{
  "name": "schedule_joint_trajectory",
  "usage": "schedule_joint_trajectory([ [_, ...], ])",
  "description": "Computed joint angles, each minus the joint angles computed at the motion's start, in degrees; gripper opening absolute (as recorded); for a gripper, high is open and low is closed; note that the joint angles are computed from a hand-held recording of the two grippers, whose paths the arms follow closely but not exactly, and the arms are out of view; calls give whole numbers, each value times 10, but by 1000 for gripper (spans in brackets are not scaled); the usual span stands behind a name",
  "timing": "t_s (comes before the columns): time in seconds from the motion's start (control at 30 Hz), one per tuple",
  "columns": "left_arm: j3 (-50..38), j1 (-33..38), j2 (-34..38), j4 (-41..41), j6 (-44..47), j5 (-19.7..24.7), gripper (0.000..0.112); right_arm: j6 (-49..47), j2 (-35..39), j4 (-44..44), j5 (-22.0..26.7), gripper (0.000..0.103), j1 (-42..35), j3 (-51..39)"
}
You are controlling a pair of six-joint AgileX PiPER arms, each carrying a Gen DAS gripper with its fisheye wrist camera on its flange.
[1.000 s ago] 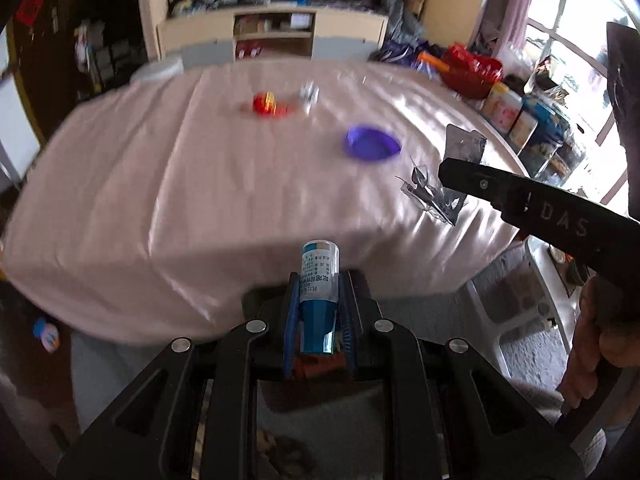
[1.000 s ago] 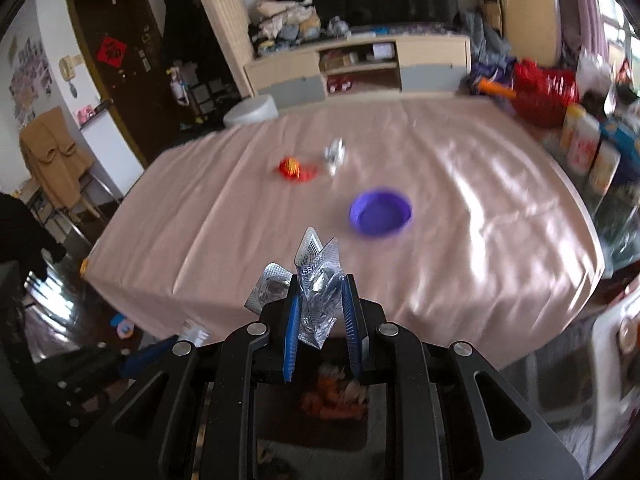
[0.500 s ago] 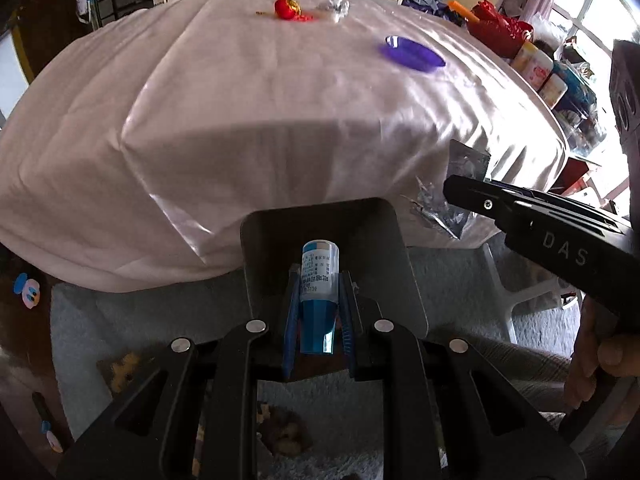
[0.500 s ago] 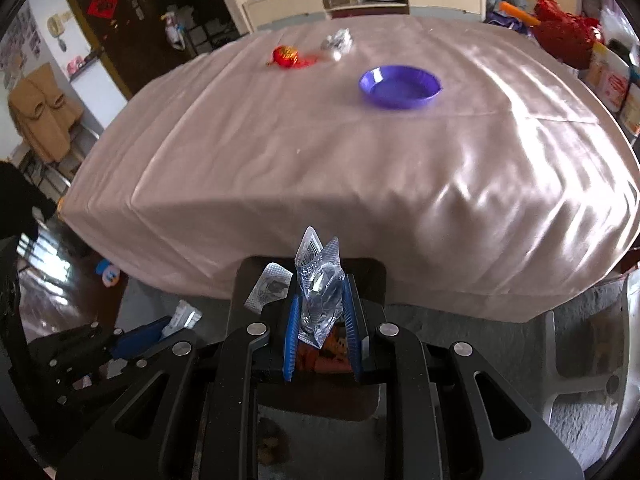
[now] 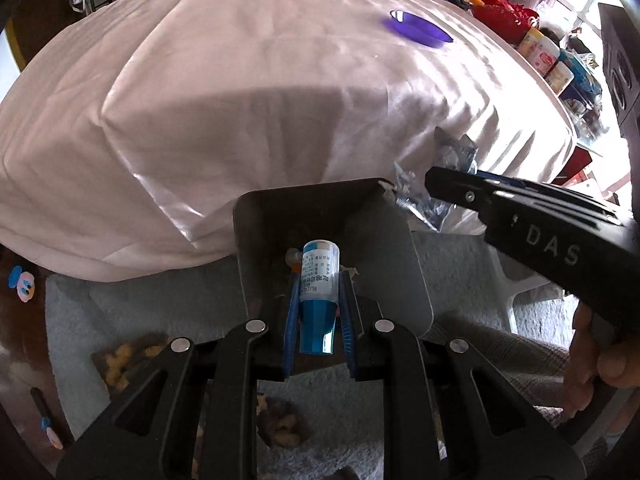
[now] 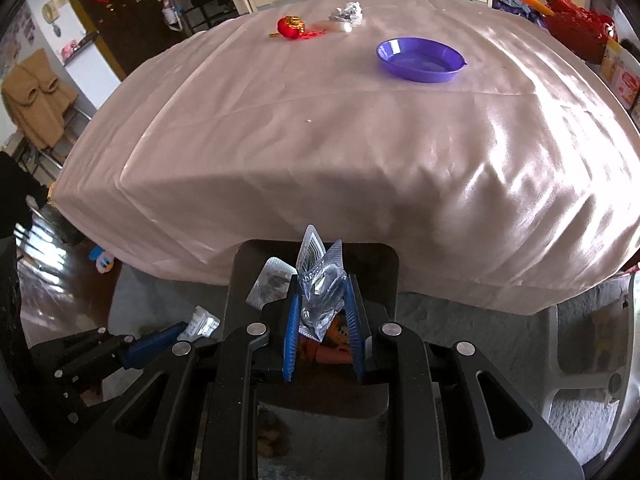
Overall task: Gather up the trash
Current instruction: 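Carry the blister pack and bottle over the black bin and open both grippers, then move back to the table and grasp the purple bowl rim with the right gripper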
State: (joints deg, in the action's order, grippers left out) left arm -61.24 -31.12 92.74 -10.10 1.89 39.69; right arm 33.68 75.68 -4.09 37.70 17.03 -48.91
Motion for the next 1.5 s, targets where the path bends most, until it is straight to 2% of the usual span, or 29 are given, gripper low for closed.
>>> schedule_joint_trajectory([
  [0.07, 0, 2, 1, -2, 3, 1, 18, -4, 4, 5, -1, 24, -2, -2],
  [0.2, -2, 8, 2, -9, 8, 3, 19, -11, 5, 15, -2, 39, -9, -1],
  [0.23, -2, 8, 1, -10, 7, 3, 21, -10, 4, 16, -2, 40, -9, -1],
  [0.37, 4, 7, -6, 0, -4, -6, 44, -8, -5, 18, -2, 45, -13, 3],
  [0.43, 5, 5, -8, 9, -12, -9, 51, -6, -14, 17, -2, 49, -21, 5],
  [0.5, 6, 5, -11, 17, -18, -12, 64, 5, -24, 8, -1, 63, -30, 7],
  [0.57, 5, 8, -17, 23, -26, -13, 72, 30, -40, -13, 2, 74, -42, 10],
  [0.67, 3, 12, -25, 32, -37, -14, 81, 34, -62, -23, 6, 81, -74, 13],
  [0.83, -9, 9, -34, 72, -72, -5, 83, -9, -77, 3, 12, 82, -129, 12],
  [0.97, -39, 30, -36, 55, -67, 13, 83, -27, -75, 8, 15, 88, -150, 4],
  [1.07, -71, 45, -33, 50, -62, 28, 83, -52, -60, 21, 20, 89, -171, -19],
  [1.27, -198, 60, 18, 79, -69, 80, 86, -58, 1, -28, 39, 90, -168, -96],
  [1.4, -289, 65, 70, 79, -59, 115, 88, -127, 63, 51, 41, 98, -202, -157],
  [1.5, -364, 64, 116, 85, -61, 145, 88, -128, 105, 47, 53, 98, -209, -205],
])
